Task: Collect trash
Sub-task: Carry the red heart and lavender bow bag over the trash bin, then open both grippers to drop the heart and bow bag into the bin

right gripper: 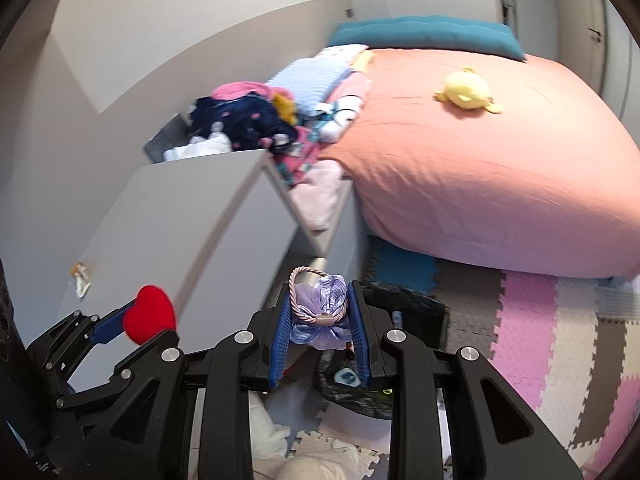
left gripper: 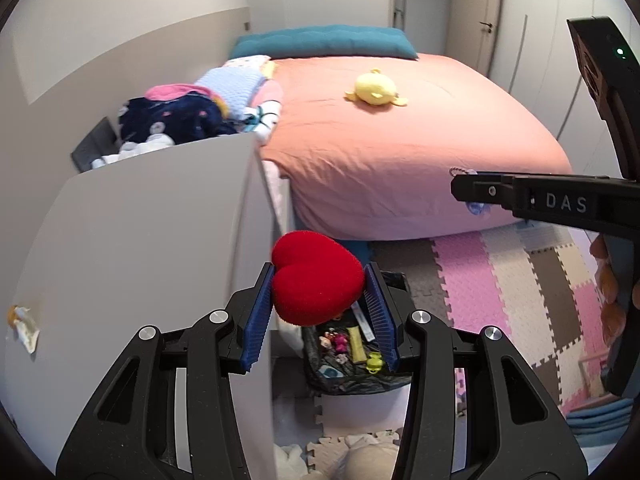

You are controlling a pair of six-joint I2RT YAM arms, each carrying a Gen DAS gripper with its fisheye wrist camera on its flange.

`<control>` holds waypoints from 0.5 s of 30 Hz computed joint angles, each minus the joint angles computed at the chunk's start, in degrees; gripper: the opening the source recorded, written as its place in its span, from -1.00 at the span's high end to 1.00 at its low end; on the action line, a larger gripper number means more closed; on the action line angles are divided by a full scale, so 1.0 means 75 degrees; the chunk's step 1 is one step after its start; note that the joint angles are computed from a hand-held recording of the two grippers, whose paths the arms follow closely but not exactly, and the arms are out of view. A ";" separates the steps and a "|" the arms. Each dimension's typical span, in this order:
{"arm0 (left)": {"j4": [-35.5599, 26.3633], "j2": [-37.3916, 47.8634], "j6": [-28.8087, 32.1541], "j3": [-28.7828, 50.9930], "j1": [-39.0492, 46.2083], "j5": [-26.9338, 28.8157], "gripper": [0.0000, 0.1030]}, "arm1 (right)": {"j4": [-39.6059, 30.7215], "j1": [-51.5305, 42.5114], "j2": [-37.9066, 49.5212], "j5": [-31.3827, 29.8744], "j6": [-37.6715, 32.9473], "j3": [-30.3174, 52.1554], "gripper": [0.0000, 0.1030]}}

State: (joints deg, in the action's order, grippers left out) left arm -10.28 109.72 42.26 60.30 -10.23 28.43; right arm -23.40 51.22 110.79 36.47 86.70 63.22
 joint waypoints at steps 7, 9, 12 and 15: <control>0.0153 0.0121 -0.0055 -0.0224 -0.0569 -0.0245 0.13 | 0.0252 -0.0125 -0.0454 -0.0103 0.0590 -0.1107 0.44; 0.0168 0.0274 -0.0090 -0.0151 -0.0667 -0.0344 0.13 | 0.0479 -0.0256 -0.0496 -0.0202 0.0495 -0.1323 0.44; 0.0140 0.0581 -0.0229 0.0094 -0.0876 -0.0766 -0.03 | 0.0421 -0.0552 -0.0218 -0.0446 0.0205 -0.1138 0.01; 0.0564 0.0577 -0.0509 0.0007 -0.0862 -0.1037 -0.87 | -0.0108 -0.0711 0.0065 -0.0229 0.0341 -0.0752 -0.94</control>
State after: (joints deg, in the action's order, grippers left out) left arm -6.05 114.05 38.45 60.35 -16.70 20.66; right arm -24.21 45.89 111.28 34.75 89.26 57.58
